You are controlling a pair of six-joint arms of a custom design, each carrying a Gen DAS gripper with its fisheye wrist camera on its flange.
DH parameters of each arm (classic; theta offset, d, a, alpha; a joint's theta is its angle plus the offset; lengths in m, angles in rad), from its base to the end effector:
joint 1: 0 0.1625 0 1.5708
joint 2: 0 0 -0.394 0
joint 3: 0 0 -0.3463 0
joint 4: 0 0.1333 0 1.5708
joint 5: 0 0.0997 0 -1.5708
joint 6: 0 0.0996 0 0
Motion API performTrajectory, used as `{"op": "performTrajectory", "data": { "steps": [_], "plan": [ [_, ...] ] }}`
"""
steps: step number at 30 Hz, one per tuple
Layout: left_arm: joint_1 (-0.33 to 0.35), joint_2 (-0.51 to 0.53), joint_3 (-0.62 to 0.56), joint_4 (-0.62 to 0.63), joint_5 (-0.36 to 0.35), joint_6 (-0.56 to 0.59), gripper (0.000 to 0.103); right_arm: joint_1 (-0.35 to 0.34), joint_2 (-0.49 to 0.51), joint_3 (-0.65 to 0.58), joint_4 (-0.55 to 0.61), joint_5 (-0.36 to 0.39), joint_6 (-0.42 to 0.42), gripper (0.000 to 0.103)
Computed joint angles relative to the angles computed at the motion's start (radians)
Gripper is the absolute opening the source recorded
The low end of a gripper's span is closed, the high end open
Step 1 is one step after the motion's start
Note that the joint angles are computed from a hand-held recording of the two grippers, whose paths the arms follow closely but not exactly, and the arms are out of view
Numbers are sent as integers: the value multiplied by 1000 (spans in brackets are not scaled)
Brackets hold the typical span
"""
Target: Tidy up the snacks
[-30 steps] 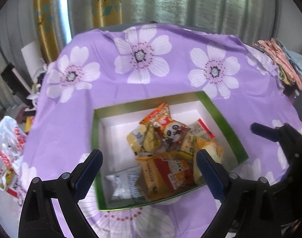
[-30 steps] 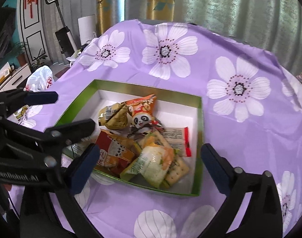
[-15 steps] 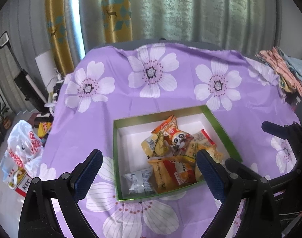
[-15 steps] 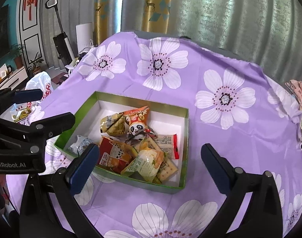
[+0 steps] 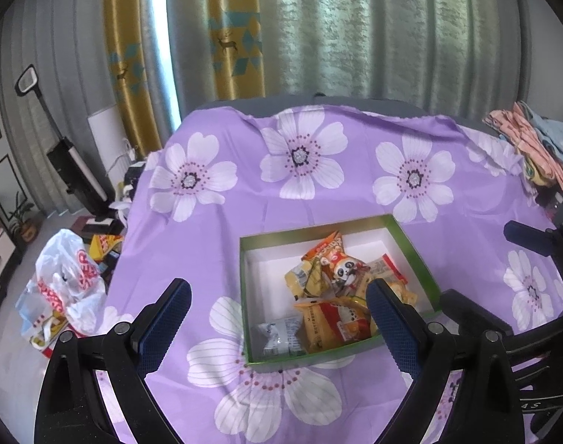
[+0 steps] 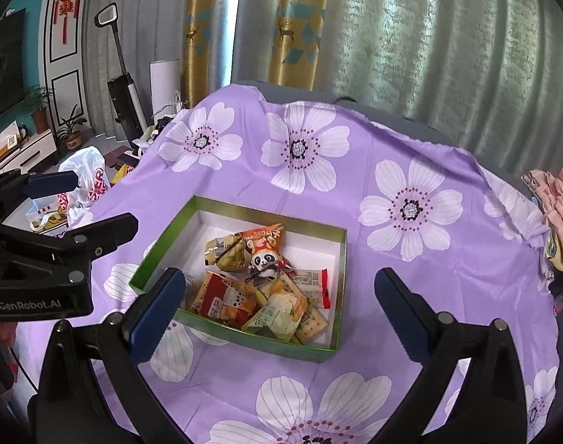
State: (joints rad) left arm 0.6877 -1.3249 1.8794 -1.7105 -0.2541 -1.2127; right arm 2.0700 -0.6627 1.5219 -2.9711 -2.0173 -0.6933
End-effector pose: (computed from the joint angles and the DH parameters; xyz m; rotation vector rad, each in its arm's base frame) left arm -0.2185 -0.4768 0.2992 -0.0067 1.9477 -1.0862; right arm 0.3993 -0.5437 0.1170 1.3118 -2.2218 0.6542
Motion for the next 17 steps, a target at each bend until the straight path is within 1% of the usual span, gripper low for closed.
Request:
{"op": "performTrajectory", "data": {
  "steps": [3, 7, 9, 13, 15, 17],
  "plan": [
    [-13, -10, -11, 88, 7, -71, 95, 9, -9, 8, -2, 5, 0, 103],
    [-26, -16, -18, 128, 14, -106, 95, 18, -17, 17, -7, 10, 0, 103],
    [-31, -19, -20, 145, 17, -120, 95, 21, -20, 19, -8, 11, -1, 103],
    [-38, -25, -11, 129, 27, -111, 95, 22, -21, 21, -11, 13, -3, 103],
    [-41, -21, -19, 170, 43, -142, 95, 23, -22, 21, -10, 14, -3, 103],
    [-43, -23, -12, 147, 41, -129, 95, 23, -23, 21, -9, 16, -3, 103]
  ]
}}
